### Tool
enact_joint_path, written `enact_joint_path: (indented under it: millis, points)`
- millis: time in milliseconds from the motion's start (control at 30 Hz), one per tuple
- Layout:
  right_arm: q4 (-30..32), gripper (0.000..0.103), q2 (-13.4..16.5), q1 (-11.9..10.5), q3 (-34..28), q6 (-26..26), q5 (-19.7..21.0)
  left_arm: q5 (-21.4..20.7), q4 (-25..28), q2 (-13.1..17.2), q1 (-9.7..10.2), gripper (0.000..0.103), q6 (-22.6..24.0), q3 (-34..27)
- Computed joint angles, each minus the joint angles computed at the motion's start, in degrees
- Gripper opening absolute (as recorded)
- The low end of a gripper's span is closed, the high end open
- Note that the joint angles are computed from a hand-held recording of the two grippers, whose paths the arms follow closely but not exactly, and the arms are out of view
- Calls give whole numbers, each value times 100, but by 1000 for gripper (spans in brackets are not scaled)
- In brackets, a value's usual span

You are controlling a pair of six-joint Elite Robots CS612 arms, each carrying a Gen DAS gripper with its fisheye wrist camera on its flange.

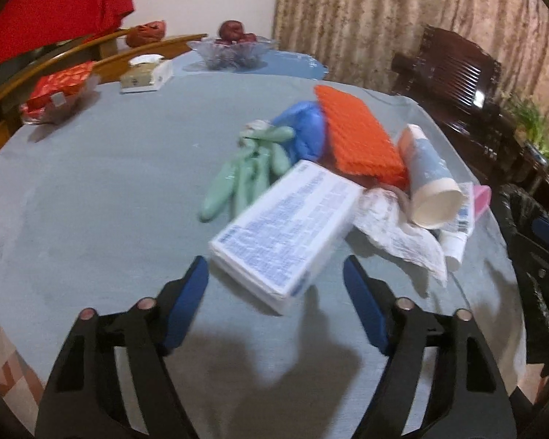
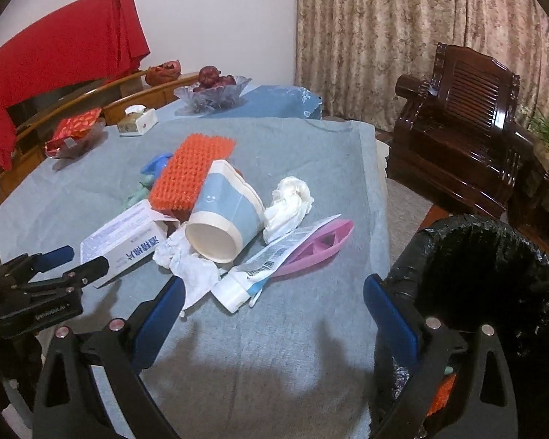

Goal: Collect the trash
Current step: 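Move the left gripper to the white medicine box and grasp it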

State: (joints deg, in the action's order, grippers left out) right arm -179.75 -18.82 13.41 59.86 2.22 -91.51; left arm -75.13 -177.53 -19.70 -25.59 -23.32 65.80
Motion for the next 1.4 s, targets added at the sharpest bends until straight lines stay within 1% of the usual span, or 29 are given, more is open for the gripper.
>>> enact_joint_path:
  millis: [67, 133, 200, 233, 300, 333, 367, 433, 467, 533, 600, 667, 733, 800, 867, 900, 933, 1067, 1200, 1400]
  points:
    - [12, 95, -1, -1, 7, 2, -37, -113, -28, 28, -18, 63, 79, -44]
    - [24, 95, 4, -1, -8, 4, -75, -294, -93, 43, -20, 57, 134, -70]
    - [20, 95, 13, 1, -15, 11, -102, -509, -205, 28, -28, 57, 195, -35]
    - [26, 95, 17, 0, -23, 14, -114, -573, -276, 15, -37, 58, 238, -1]
    - [45, 95, 24, -2, -37, 24, -123, -504, -232, -20, -65, 60, 291, 45]
    - [53, 95, 24, -8, -37, 25, -122, -419, -203, -39, -77, 66, 277, 71]
    - [55, 95, 29, -10, -43, 31, -124, -257, -203, -55, -86, 68, 225, 100]
    - [71, 95, 42, -15, -67, 40, -122, 22, -164, -61, -96, 77, 178, 101]
    - [82, 95, 47, -15, -79, 42, -120, 167, -136, -54, -97, 80, 168, 79]
    - [107, 95, 66, -16, -119, 57, -107, 260, -42, 2, -64, 84, 179, -47]
    - [111, 95, 84, -22, -152, 44, -96, 181, 47, 81, -9, 87, 245, -205]
    - [113, 95, 91, -22, -162, 46, -91, 102, 167, 164, 29, 87, 330, -365]
    - [137, 95, 103, -18, -190, 43, -101, -40, 288, 250, 68, 87, 425, -534]
    - [164, 95, 110, -15, -213, 29, -109, -293, 325, 325, 114, 87, 479, -675]
    - [212, 95, 130, -11, -267, 35, -117, -405, 383, 368, 121, 86, 487, -760]
    - [212, 95, 129, -10, -268, 42, -115, -469, 396, 380, 126, 79, 485, -785]
    - [236, 95, 141, -7, -303, 48, -118, -535, 457, 384, 128, 68, 451, -809]
    - [216, 95, 161, -8, -340, 2, -118, -546, 359, 334, 97, 65, 348, -708]
    - [241, 95, 186, -2, -396, -8, -119, -195, 11, 112, 6, 62, 95, -267]
    - [116, 95, 199, 20, -430, -10, -11, 384, -315, -180, -99, 59, -166, 303]
